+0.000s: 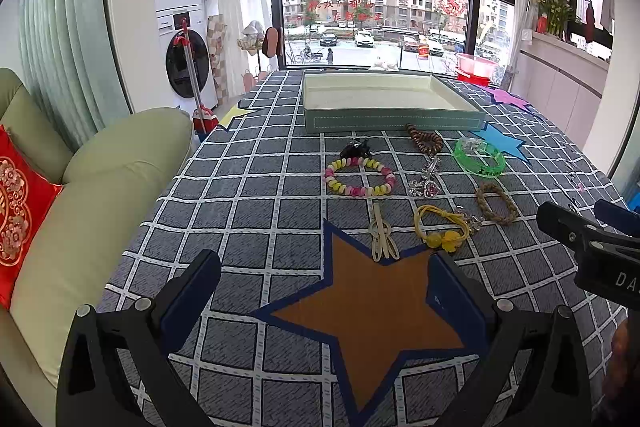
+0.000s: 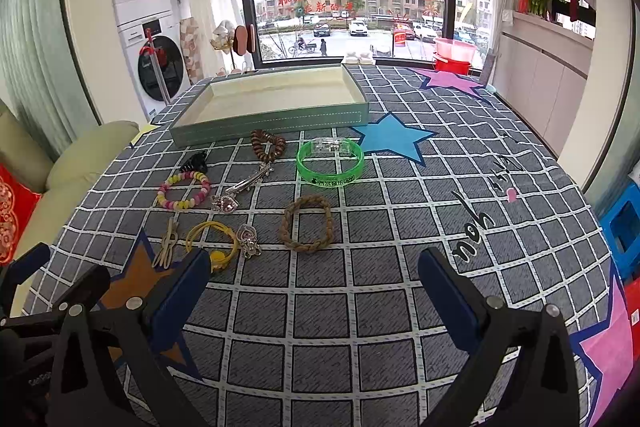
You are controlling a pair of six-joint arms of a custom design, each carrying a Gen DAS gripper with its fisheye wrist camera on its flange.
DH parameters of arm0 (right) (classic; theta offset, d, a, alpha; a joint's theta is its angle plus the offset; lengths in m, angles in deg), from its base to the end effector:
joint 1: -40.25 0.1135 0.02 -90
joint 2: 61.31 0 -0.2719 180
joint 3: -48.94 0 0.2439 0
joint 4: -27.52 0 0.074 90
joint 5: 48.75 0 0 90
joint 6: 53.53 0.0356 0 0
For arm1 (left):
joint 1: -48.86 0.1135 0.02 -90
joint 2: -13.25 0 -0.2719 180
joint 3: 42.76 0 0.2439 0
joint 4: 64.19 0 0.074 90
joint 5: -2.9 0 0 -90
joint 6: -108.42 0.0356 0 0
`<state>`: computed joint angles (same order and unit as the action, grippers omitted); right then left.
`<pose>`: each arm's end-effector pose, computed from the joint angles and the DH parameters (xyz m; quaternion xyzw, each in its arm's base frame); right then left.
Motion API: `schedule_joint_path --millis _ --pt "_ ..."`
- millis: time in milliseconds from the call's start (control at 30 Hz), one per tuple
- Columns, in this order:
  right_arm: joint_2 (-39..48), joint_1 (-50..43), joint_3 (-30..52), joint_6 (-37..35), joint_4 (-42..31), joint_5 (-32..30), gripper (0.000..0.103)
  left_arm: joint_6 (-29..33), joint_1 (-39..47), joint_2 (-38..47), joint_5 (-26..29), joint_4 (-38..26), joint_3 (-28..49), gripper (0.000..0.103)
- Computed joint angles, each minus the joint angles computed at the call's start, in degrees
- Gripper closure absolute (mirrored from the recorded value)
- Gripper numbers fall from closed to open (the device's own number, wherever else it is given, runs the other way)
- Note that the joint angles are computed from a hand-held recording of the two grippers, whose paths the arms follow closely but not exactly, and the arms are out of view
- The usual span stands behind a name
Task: Organize jewelry
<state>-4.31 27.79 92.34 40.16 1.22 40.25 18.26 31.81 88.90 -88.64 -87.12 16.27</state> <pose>0.1886 -0.0410 0.2139 0.1236 0.8974 -0.0245 0.4228 0.2592 -0.0785 0.2374 0.1272 0.8956 -0.0517 0.4232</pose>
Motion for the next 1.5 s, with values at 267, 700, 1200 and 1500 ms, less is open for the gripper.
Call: schedule_joint_path --millis 267,700,1200,1500 --pt "0.3 0.1 -0.4 0.1 0.2 -0.2 0.0 0.2 0.6 0.3 0.5 0.3 -0.3 0.0" --pt "10.2 -6.5 5.9 -0.3 -5.2 -5.6 0.0 2.1 4.2 9.8 5.9 -7.6 9.8 0.0" --pt "28.5 -7.8 18.3 -2.5 -7.6 -4.1 0.013 4.6 1.8 23.2 6.3 -16.0 23.0 0.0" --pt "31.4 -3.6 20.3 -5.1 -7.1 0.7 0.037 5.4 0.5 26.9 5.3 -16.8 25.9 0.004"
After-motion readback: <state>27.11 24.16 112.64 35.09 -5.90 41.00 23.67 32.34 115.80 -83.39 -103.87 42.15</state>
